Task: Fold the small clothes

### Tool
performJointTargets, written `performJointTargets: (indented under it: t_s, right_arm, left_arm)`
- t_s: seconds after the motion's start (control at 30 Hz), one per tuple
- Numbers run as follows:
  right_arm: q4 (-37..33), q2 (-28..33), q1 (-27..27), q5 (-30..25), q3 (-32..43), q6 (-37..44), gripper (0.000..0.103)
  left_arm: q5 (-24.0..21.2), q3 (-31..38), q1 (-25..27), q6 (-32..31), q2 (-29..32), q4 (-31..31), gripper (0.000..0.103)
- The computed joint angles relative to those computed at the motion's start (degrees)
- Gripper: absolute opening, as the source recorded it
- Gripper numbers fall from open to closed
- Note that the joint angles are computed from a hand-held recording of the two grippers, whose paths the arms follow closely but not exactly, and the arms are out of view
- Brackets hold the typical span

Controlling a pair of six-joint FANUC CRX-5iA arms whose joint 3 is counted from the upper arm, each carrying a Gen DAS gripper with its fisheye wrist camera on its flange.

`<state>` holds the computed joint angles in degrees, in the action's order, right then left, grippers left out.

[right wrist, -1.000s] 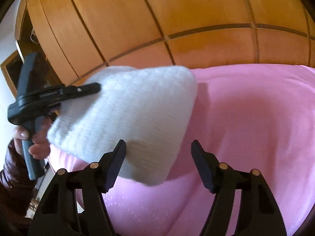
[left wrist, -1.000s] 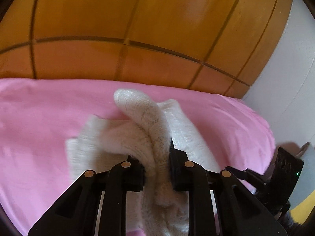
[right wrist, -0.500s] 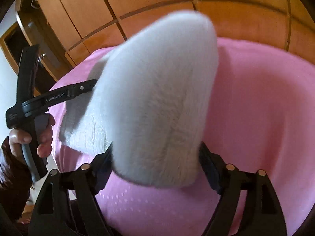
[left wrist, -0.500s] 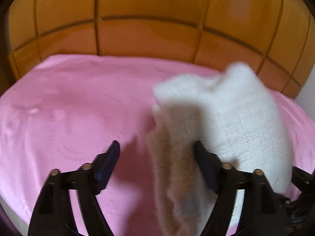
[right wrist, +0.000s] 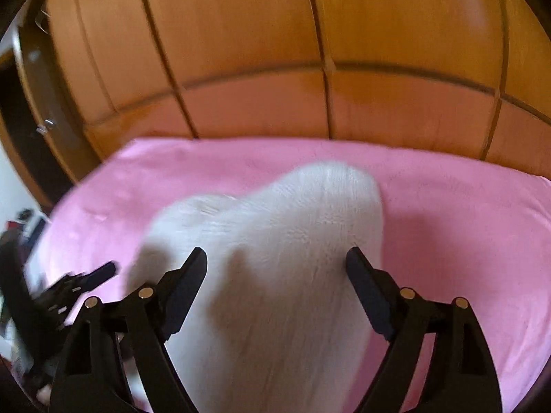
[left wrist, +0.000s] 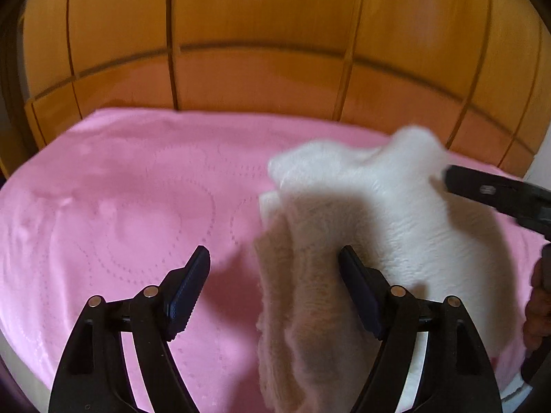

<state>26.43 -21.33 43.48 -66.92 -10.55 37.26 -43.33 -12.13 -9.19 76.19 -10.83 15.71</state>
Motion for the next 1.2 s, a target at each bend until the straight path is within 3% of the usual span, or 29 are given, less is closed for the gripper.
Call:
performJointTargets:
  t_s: [0.17,0.33,0.4,0.47,0.6,0.8,1.0,1.2]
  right_arm:
    - [1.58,-0.14,-1.04,3.05,-4.24,-1.39,0.087]
    - [1.58,-2.26,-0.98,4.54,-6.01,-1.63,0.090]
    - [0.39,-3.18,-1.30,4.96,-5.99,-1.47,0.092]
    - [-2.64,-4.50,-2.57,6.61,-5.42,0.30,0.101]
    - [-6.63,-8.14,-4.51,7.03,-5.31,1.24,0.101]
    - [-21.74,-10.67,-13.78,8.15,-3.65,7.95,0.101]
    - [-42.19,-9.68,-26.13,7.56,-1.11,22.20,0.101]
    - [-63.68,-2.47,-40.04,-0.83,5.37,40.10,0.101]
  left_arm:
    - [0.63,-2.34,2.32,-2.26,1.97,7.30,0.078]
    - [2.62,-2.54,0.92,-0.81,0.13,3.02,0.078]
    - [3.22,-3.18,0.83,-0.83,-0.47,3.22,0.079]
    - [3.13,-3.51,1.00,-1.14,-0.67,3.59,0.081]
    - [3.09,-3.97,1.60,-2.40,-0.69,4.91,0.084]
    - [2.98,-5.05,2.57,-5.05,-0.44,7.97,0.088]
    - [2.68,-6.51,3.57,-9.57,0.15,13.03,0.088]
    - [1.27,-9.34,5.42,-17.56,0.95,22.65,0.088]
